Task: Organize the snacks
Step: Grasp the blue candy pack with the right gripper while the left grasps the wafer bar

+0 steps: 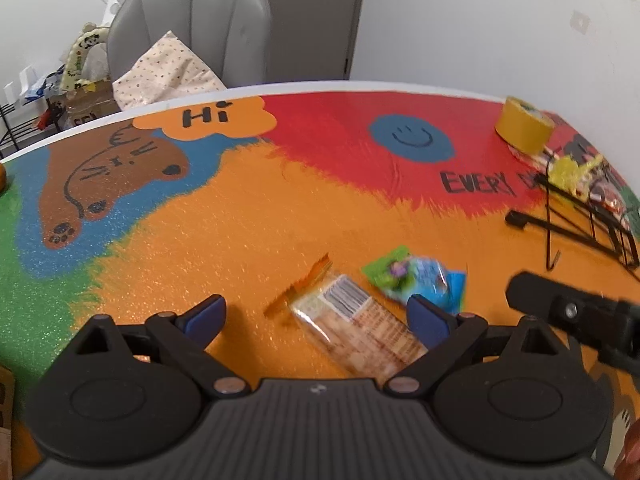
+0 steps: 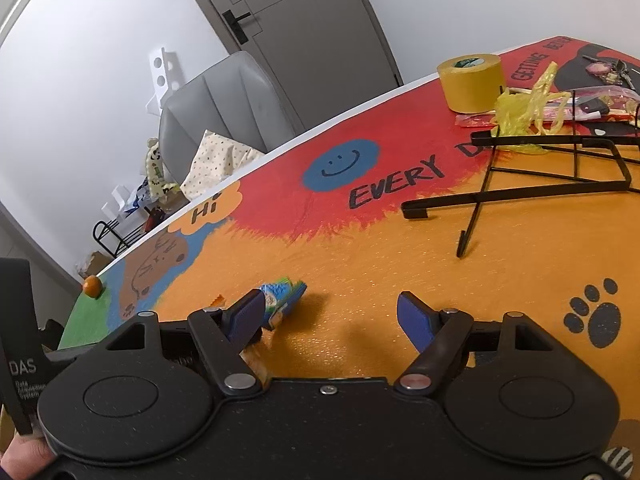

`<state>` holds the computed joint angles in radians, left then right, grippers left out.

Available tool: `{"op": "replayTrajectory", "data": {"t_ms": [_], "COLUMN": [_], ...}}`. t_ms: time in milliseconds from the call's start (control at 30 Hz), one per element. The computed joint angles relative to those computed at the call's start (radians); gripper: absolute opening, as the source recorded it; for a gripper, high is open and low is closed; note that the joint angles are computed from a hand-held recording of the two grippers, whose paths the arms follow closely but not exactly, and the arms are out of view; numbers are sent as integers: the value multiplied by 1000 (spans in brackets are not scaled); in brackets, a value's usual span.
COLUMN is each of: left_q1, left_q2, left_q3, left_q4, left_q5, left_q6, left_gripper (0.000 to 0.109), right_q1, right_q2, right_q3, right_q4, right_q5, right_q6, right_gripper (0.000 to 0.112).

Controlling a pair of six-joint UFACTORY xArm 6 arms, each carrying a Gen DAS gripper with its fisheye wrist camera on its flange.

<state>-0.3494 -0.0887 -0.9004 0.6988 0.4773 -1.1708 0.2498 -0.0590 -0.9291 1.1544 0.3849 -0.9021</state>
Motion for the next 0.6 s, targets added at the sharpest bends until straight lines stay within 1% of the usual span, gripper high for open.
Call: {"op": "replayTrajectory", "data": {"t_ms": [167,267,333,400,433,500,533,600], "left_q1": [2,11,22,32,36,43,50,63], "left_q2": [-35,-62,-79,-95,-99,-111,-118,-130], "left_q3": [37,64,85,105,111,124,132,148], "left_q4": [5,41,60,61,45,54,48,45], "left_q5": [3,6,-10,-31,-37,-46,-55,-73], "left_q6": [17,-3,-17,-8,11,16,24,27], "left_gripper": [96,93,88,73,69,61,59,49], "right_q1": [19,38,47,59,65,77,83,97], "right_q2": [12,25,33,39,43,47,48,56], "right_q3": [-11,-22,-31,-37,-41,-46,-47,-54], "right_q4": [1,-6,-14,-24,-36,-49,-53,-64], "right_q5": [0,-5,-9,-19,-24,-31,-37,-47], "right_q6": [-8,-5,3,13,24,34,37,46], "right_gripper": [74,74,74,74,74,74,74,74]}}
